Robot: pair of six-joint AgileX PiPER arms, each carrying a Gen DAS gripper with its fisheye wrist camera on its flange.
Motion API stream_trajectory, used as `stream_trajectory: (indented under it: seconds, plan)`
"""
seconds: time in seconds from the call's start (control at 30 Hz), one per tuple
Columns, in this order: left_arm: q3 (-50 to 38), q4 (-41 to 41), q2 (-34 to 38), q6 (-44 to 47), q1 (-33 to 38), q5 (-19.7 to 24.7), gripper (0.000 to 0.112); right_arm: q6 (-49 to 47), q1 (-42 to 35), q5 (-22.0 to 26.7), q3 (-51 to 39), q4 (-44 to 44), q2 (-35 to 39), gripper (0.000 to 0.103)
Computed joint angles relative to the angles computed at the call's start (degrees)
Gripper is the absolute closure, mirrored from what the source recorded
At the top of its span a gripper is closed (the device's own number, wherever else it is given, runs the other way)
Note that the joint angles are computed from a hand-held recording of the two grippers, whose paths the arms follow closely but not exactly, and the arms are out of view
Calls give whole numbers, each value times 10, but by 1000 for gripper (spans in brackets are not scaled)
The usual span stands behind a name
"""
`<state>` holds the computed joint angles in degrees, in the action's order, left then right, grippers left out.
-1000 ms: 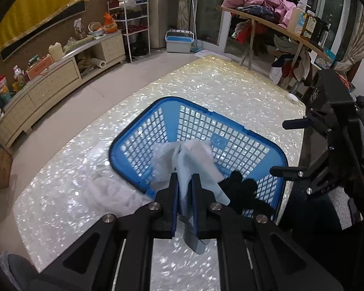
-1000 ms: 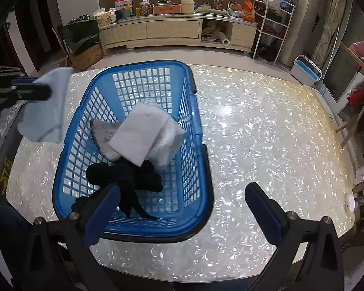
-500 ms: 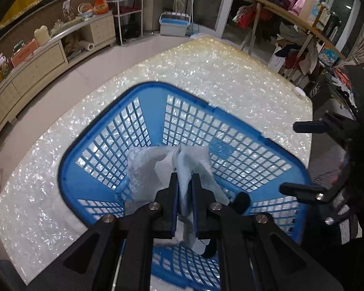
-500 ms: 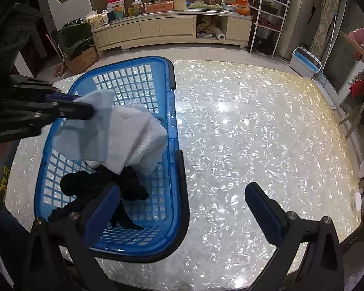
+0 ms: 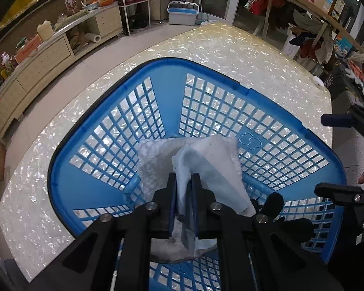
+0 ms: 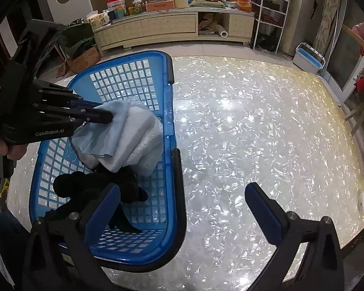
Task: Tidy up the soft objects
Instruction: 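Lower blue cloth into the basket and open left tool, then move right tool to the white quilted towel and grasp its edge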
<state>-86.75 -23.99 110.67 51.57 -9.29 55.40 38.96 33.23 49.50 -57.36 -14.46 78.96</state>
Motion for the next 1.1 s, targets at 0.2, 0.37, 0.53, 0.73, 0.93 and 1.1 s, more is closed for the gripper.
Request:
stream_trajectory:
  seconds: [0.2, 0.37, 0.53, 0.73, 0.93, 1.1]
  plan:
    - [19, 2, -26, 12, -4, -4, 47, -19, -14, -2, 5, 11, -10, 0]
    - [31, -10, -55, 24, 1, 0, 34, -19, -10, 2, 8, 10, -23, 0]
    - [50, -8, -91, 33, 12, -4, 30, 0, 11, 19, -1, -3, -31, 0]
    - [75, -22, -135, 56, 45, 8, 26, 32, 47, 42, -21, -24, -31, 0]
    - [113, -24, -183, 80, 94, 0, 25, 48, 77, 57, -50, -36, -16, 0]
    - [118, -33, -195, 96, 161, 22, 25, 54, 105, 67, -94, -43, 17, 0]
